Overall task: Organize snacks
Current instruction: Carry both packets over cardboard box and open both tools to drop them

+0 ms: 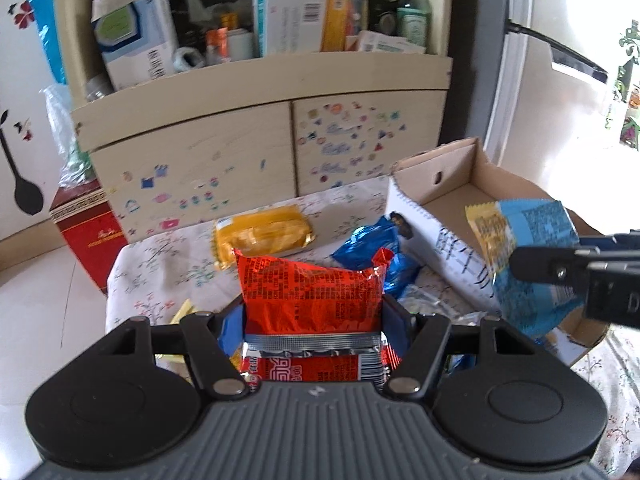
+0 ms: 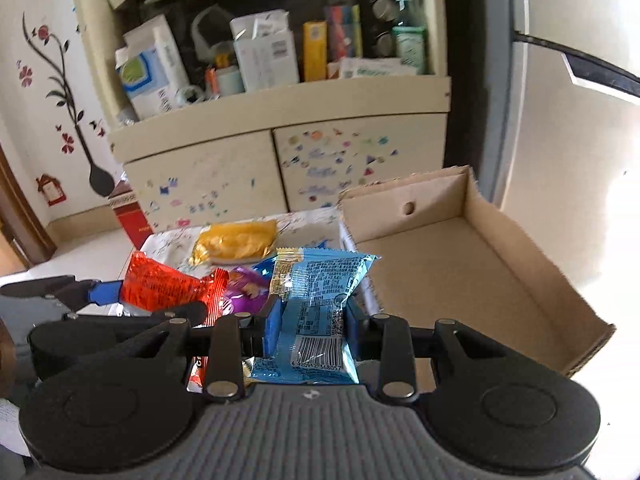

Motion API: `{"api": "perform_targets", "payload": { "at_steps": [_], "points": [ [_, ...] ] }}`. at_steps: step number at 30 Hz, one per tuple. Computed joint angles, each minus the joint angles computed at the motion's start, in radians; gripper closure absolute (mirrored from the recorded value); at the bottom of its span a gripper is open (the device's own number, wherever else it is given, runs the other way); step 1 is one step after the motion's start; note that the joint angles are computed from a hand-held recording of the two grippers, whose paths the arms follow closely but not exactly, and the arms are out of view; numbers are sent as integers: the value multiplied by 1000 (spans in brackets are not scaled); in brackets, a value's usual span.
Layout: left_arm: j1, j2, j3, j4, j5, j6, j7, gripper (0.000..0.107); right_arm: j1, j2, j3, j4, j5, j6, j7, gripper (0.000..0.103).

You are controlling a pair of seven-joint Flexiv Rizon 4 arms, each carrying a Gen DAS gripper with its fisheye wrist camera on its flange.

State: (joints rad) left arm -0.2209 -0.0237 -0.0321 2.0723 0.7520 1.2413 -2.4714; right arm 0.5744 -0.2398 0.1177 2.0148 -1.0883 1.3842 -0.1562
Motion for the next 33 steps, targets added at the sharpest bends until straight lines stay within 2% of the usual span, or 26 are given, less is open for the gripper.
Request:
{"api": "perform_targets", "payload": {
  "at_steps": [5, 11, 21, 30, 33],
  "points": [
    [-5, -28, -1, -21, -18, 47, 14, 40, -26, 34, -19, 21, -57, 8, 70, 64],
    [-24, -88, 13, -38, -134, 154, 107, 40, -90, 77, -14, 47, -125, -9, 208, 64],
    [-85, -209, 27, -97, -321, 296, 282, 40, -141, 109, 23, 74, -105, -77, 304, 64],
    [-62, -326, -62, -140, -533, 392, 466, 40, -170, 136, 33, 95, -121, -155, 419, 64],
    [-65, -365, -80, -154, -578, 413, 505, 35, -181, 132, 34, 99, -111, -153, 466, 61]
  ]
}}
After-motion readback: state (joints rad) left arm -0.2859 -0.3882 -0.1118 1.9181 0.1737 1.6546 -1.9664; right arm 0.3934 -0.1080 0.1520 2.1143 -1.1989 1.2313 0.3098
